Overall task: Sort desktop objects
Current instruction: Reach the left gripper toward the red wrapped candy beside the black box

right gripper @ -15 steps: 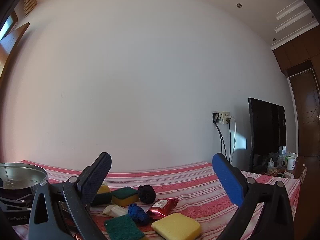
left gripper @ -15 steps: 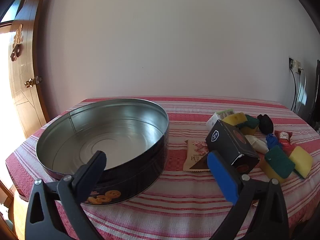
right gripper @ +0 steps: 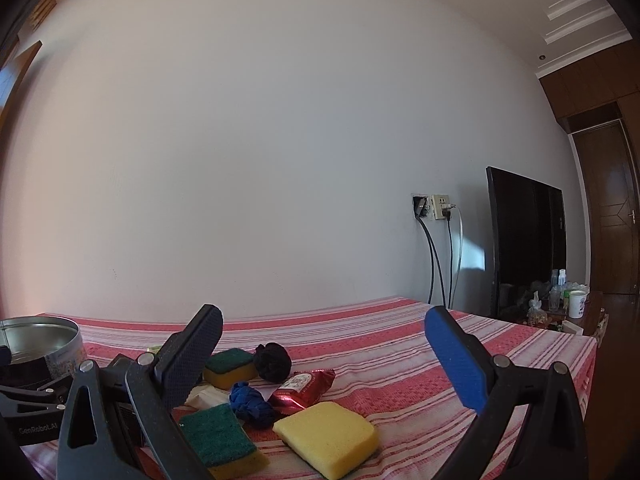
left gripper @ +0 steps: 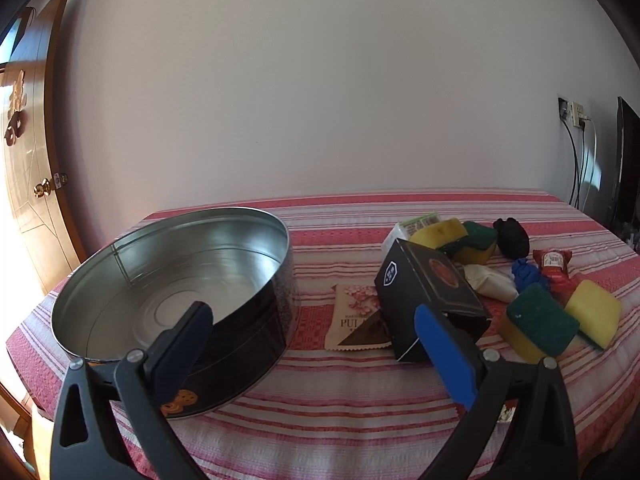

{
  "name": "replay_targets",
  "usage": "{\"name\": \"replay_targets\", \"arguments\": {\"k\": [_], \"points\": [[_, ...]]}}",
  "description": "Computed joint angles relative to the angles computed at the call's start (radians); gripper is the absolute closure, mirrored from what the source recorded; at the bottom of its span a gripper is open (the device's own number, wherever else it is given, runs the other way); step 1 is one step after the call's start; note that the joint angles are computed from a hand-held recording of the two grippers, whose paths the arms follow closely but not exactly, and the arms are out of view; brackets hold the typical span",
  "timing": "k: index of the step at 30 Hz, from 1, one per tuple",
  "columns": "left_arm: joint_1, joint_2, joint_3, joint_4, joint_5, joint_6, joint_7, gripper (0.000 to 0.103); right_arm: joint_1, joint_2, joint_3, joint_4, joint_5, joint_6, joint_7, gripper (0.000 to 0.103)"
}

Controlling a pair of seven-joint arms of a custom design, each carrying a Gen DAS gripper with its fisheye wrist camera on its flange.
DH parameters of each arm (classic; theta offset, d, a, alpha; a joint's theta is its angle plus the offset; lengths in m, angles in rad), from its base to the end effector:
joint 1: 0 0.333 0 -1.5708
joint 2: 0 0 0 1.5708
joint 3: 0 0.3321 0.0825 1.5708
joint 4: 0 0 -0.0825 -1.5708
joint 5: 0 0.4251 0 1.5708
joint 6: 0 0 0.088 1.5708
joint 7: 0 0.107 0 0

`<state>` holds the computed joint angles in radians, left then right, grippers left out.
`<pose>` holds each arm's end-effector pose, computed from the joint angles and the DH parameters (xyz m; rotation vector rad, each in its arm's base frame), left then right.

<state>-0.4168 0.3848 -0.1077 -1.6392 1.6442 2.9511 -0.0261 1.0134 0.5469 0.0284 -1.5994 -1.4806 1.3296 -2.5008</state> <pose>0.6013 -0.4124 0.4443 -1.1997 1.8474 -1.1004 0.4577 0.5297 0.3678 -0.6560 1.7197 -1.7514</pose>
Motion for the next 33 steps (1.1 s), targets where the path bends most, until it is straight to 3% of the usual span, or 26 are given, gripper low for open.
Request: {"name": "replay_targets", "arguments": {"k": [13, 27, 33], "points": [[-0.023, 0.007, -0.006, -0.008, -0.124, 0.057, 0.162, 0.001, -0.013, -0.041, 0.031, -0.058, 0.037, -0.016, 0.056, 0.000], [-0.062, 0.030, 0.008, -0.013, -0.309, 0.062, 0.355, 0.001, -0.034, -0.065, 0.048, -0.091, 0.049, -0.010, 0.076, 0.000], [-0.036, 0.041, -0.026, -0.031, -0.504, 0.064, 0.533, 0.001, -0.046, -0.070, 0.052, -0.104, 0.056, -0.001, 0.089, 0.000]]}}
